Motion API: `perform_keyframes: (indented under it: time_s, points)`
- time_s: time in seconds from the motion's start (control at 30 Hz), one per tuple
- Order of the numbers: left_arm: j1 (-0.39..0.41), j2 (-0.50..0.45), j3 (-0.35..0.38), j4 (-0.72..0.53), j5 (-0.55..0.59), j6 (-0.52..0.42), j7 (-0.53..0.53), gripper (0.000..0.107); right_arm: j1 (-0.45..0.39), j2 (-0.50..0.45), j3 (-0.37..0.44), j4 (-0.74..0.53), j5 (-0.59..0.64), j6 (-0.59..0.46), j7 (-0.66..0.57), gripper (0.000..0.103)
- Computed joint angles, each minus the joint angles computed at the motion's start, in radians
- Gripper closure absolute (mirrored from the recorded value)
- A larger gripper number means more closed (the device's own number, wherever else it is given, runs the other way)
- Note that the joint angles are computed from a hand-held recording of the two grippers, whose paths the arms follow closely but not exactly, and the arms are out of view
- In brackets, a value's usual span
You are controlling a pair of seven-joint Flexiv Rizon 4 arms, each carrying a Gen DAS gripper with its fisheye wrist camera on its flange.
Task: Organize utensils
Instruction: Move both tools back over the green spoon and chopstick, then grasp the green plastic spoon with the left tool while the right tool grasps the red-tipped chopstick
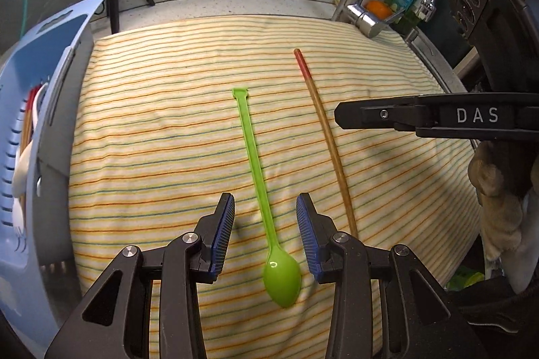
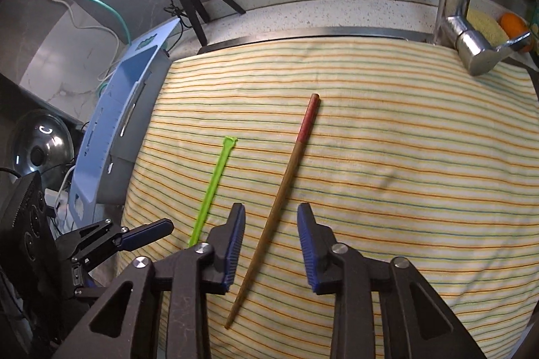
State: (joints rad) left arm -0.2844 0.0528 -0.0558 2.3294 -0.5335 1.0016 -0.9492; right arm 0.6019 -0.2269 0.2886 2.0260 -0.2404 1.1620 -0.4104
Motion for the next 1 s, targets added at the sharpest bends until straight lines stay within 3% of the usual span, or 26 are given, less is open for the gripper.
perform_keyframes:
  time_s: [0.07,0.17,0.47,0.6,0.73,1.0]
  points:
    - [0.005,-0.010,-0.002,-0.008,0.028,-0.005,-0.014,0.079,0.005,-0.011,-0.002,-0.010,-0.009,-0.022,0.000,0.077]
    - [0.008,-0.017,-0.005,-0.012,0.059,-0.005,-0.029,0.083,0.000,-0.025,0.011,-0.023,0.023,-0.029,-0.025,0.081]
    - [0.015,-0.030,-0.005,-0.021,0.097,0.022,-0.037,0.099,0.020,-0.066,0.006,-0.066,0.037,-0.085,-0.062,0.083]
    - [0.016,-0.031,-0.006,-0.020,0.103,0.030,-0.031,0.100,0.028,-0.072,-0.005,-0.084,0.001,-0.134,-0.078,0.091]
    - [0.015,-0.032,-0.006,-0.016,0.091,0.035,-0.030,0.101,0.012,-0.071,0.005,-0.081,0.032,-0.119,-0.113,0.093]
    - [0.007,-0.011,0.004,0.023,-0.056,0.044,-0.030,0.101,0.011,-0.046,-0.002,-0.028,0.051,-0.038,-0.044,0.097]
